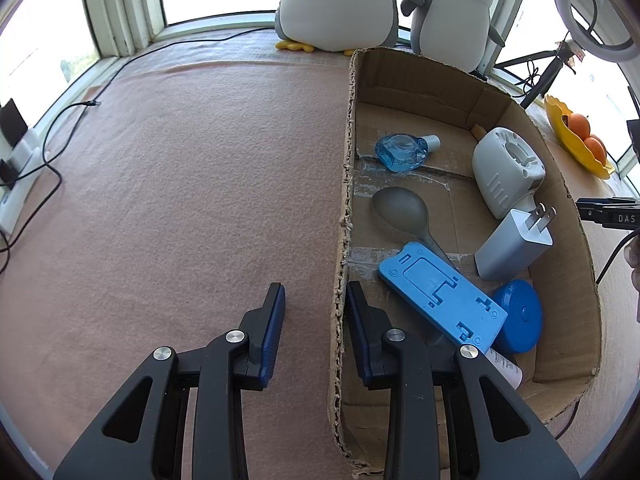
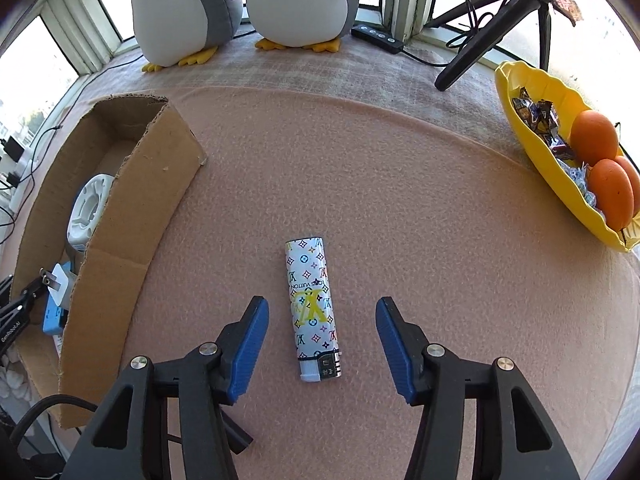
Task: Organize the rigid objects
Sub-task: 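Move the open right tool to the patterned lighter and close on it, then carry the patterned lighter with the right tool into the box and release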
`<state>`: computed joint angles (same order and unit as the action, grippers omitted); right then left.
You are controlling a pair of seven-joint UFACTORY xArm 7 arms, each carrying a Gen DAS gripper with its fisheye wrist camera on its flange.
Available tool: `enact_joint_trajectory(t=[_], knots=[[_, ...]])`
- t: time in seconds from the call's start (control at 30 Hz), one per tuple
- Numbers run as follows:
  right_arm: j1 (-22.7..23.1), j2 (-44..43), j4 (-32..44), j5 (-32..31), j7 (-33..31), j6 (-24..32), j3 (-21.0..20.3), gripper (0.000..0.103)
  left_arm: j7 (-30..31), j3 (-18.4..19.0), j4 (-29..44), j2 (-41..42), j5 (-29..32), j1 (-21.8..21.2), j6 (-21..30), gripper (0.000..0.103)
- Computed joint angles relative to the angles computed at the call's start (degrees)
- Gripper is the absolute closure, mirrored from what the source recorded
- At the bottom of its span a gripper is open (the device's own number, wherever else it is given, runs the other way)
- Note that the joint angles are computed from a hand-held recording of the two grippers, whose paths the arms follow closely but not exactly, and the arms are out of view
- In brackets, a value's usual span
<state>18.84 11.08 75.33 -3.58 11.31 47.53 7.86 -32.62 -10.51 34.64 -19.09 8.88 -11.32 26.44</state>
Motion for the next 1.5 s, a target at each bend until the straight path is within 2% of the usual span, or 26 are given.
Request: enact_joint_trajectory(t=[0.07,0.2,0.37,0.63,0.97,1.5], knots=[[0.1,0.7,0.5,-0.2,0.1,0.4,0.0,0.055,-0.1,0.0,0.0,0.0,0.1,0.0,0.0,0.073],[0.2,1.7,1.3,-0.2,-0.2,1.2,-0.1,0.065,0.0,0.1,0.0,0.0,0.1,-0.1,0.0,0.073],[0.5,2.3,2.1,-0.9,0.1,1.7,-0.2,0.066,-0.1,0.0,0.1,0.1,0.1,-0.1,0.1,0.073],[0.9,3.2,3.8,-1.6,0.7,3.2,-0.3,0.082,-0.2,0.0,0.1,0.1,0.2,0.0,0.1,0.073],[0.9,1.6,1.4,-1.6,2.8,1.6,-0.4,0.082,-0.2,0.0,0.2,0.1,0.2,-0.1,0.1,0.073],[-0.1,-5.4,-3.2,2.7,2.5,-3.6,0.9,0.082,-0.3,0.0,0.0,0.0,0.5,0.0,0.0,0.073]])
